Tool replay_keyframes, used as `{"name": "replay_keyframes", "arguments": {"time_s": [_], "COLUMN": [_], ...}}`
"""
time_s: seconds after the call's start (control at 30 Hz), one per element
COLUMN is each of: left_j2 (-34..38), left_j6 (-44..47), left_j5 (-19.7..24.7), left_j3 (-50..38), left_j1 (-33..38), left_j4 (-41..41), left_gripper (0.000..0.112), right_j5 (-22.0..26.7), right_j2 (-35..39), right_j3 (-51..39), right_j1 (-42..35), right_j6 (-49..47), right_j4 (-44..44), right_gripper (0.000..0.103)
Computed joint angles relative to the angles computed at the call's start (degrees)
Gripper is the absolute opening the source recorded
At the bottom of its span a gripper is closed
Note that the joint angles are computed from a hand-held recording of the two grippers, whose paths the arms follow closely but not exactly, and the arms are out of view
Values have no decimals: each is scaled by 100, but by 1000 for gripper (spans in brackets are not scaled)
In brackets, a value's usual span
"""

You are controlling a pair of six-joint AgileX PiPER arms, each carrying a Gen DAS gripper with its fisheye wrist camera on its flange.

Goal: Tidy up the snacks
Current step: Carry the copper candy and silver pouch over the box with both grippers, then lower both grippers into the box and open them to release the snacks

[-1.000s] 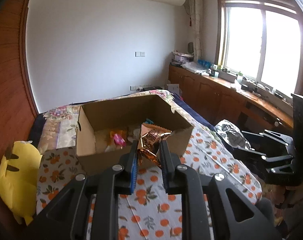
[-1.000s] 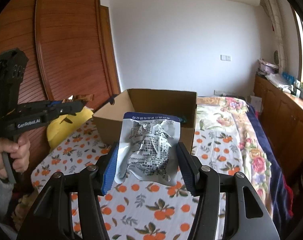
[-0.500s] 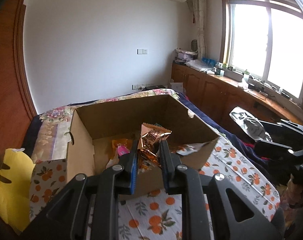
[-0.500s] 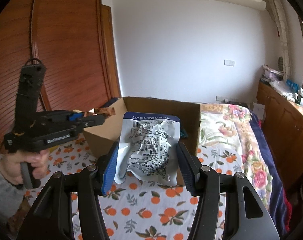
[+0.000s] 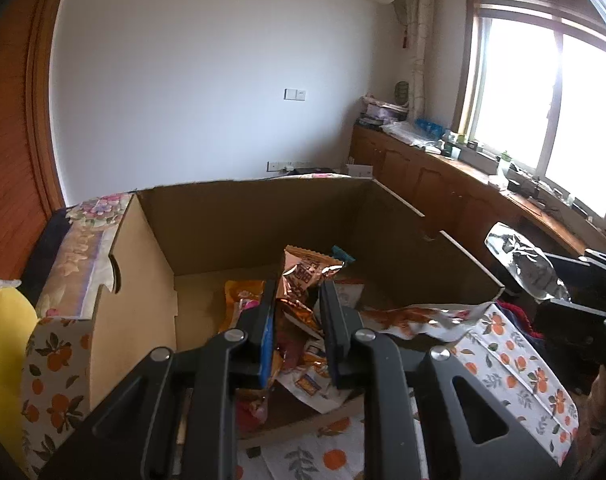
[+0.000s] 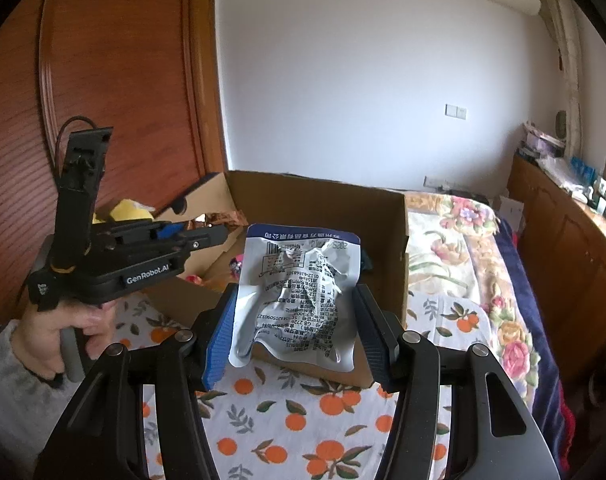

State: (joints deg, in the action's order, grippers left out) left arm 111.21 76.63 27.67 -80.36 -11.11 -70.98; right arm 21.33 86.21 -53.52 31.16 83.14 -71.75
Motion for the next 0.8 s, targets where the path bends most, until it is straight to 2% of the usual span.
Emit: {"name": "replay_keyframes", "arguments": {"time_s": [0.13, 0.37, 0.53, 0.63, 0.8], "left_j2": [-8, 120, 241, 215, 193], "left_j6": [5, -258, -618, -520, -395], "left_j5": [-83, -128, -125, -174, -427], "left_j3": [65, -76, -222, -181, -110], "left_j1": [-56, -14, 69, 105, 100], "left_j4": [60, 324, 532, 389, 296], "left_gripper": [21, 24, 25, 32, 36], "right_j5": [8, -372, -487, -540, -345], "right_j2": [329, 907, 1489, 1779, 2205], "right_j3": [-299, -891, -1544, -1859, -2376], "right_j1": [-87, -455, -688, -820, -949], "right_j6": [-286, -931, -2056, -2735, -3832], "right_j4": [124, 642, 1697, 2392, 3430], "right_gripper": [57, 57, 57, 57, 57]}}
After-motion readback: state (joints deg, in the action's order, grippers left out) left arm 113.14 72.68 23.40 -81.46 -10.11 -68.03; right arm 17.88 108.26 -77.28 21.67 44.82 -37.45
